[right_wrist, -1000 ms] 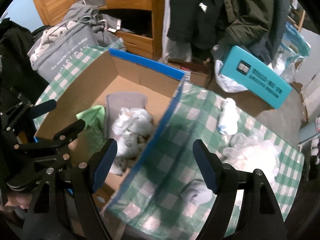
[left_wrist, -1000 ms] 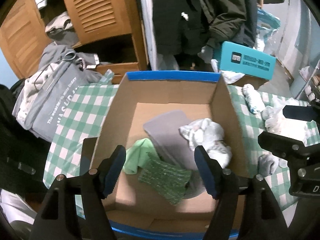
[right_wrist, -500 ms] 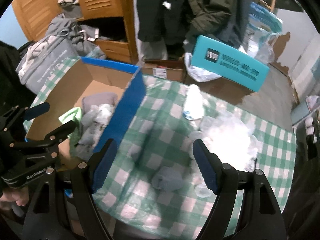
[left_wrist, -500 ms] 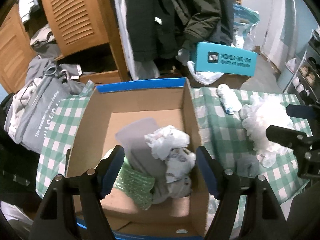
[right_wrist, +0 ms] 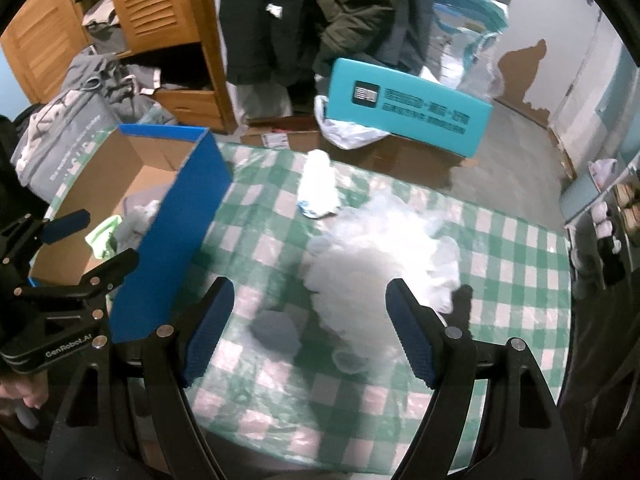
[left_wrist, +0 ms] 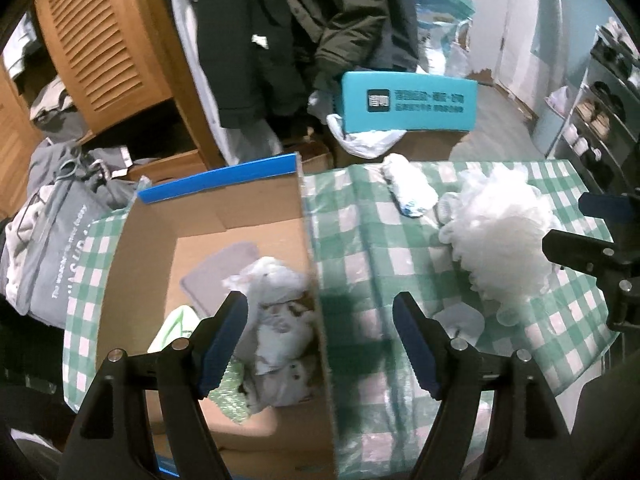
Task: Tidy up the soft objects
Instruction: 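Move both tools back over the table toward the grey and black socks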
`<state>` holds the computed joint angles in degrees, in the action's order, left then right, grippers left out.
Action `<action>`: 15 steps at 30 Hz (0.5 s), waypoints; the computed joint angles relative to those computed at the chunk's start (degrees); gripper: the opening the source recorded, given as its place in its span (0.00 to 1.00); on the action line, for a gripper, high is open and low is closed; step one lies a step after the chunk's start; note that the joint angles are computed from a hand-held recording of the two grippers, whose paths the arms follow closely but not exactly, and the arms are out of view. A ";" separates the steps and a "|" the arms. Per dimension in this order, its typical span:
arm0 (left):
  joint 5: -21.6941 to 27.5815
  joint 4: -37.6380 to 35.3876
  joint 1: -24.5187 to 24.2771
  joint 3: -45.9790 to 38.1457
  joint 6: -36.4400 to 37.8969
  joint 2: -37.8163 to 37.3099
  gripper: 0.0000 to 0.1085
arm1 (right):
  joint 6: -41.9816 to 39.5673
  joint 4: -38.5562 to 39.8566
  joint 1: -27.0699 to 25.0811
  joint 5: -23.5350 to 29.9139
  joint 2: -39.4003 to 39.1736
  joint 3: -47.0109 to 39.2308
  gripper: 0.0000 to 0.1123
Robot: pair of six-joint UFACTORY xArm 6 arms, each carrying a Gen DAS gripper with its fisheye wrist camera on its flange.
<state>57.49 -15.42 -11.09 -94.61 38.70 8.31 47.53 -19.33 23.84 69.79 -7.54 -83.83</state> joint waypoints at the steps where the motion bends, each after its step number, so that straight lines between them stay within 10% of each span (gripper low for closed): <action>1: 0.10 0.00 -0.30 0.25 -0.02 -0.23 0.71 | 0.32 -0.11 -0.22 0.06 -0.94 1.10 0.70; 15: -1.35 3.76 -5.17 4.92 -0.95 -2.56 0.72 | 3.03 0.60 -3.94 -0.14 -11.39 13.71 0.70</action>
